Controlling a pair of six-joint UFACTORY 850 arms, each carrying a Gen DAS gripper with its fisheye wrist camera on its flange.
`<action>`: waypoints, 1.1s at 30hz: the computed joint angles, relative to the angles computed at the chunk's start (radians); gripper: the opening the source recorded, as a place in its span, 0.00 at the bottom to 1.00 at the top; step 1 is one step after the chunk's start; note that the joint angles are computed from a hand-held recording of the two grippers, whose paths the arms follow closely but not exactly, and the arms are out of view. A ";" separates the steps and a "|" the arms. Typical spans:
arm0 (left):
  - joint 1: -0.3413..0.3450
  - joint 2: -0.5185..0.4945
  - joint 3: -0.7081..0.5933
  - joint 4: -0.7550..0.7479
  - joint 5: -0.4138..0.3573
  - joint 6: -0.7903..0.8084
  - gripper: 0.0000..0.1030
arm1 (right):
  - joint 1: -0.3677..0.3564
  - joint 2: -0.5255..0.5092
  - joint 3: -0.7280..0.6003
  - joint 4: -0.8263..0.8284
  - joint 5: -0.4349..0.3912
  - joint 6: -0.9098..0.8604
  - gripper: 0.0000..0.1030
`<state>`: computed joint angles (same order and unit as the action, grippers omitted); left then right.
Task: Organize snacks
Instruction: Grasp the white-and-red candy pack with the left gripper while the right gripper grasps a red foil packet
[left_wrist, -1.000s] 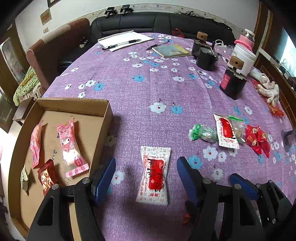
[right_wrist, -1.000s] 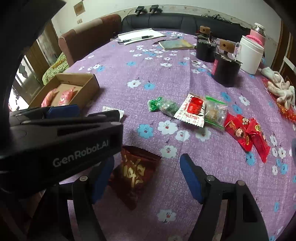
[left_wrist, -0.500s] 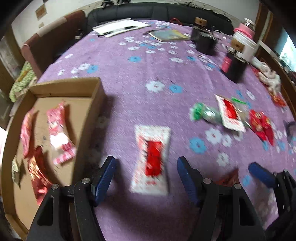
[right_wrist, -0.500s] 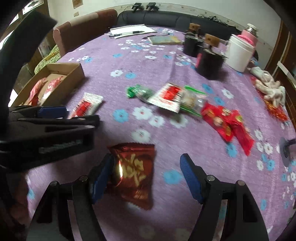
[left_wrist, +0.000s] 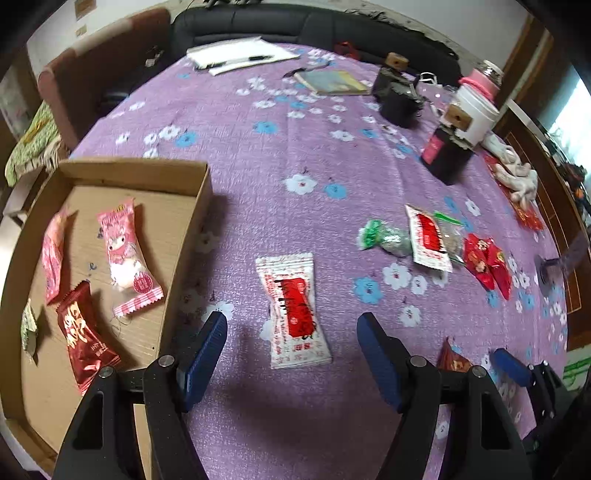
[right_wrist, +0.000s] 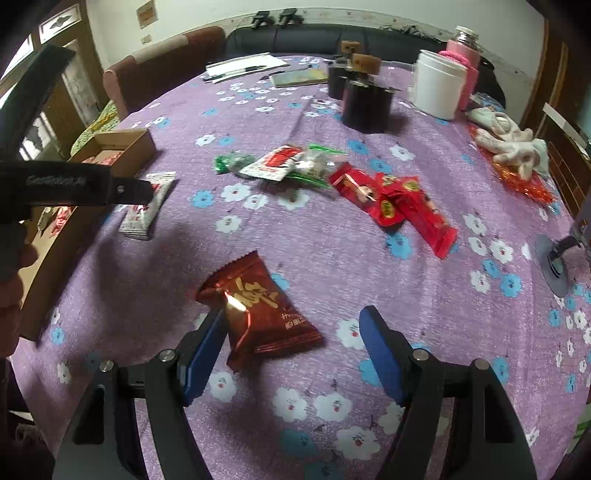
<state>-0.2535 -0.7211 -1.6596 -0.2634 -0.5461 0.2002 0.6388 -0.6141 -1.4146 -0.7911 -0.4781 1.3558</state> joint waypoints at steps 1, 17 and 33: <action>-0.003 -0.009 -0.009 0.020 -0.008 -0.019 0.74 | 0.001 -0.007 -0.009 0.007 0.000 -0.024 0.70; -0.052 -0.031 0.005 0.235 0.086 -0.168 0.53 | -0.008 -0.065 -0.090 0.105 0.003 -0.239 0.38; -0.041 0.148 0.279 -0.151 0.144 0.294 0.27 | 0.038 0.031 0.054 0.049 0.015 -0.097 0.38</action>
<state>-0.2946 -0.5734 -1.3804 -0.4144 -0.4021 0.4942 0.6764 -0.5833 -1.3603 -0.7424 -0.4629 1.2590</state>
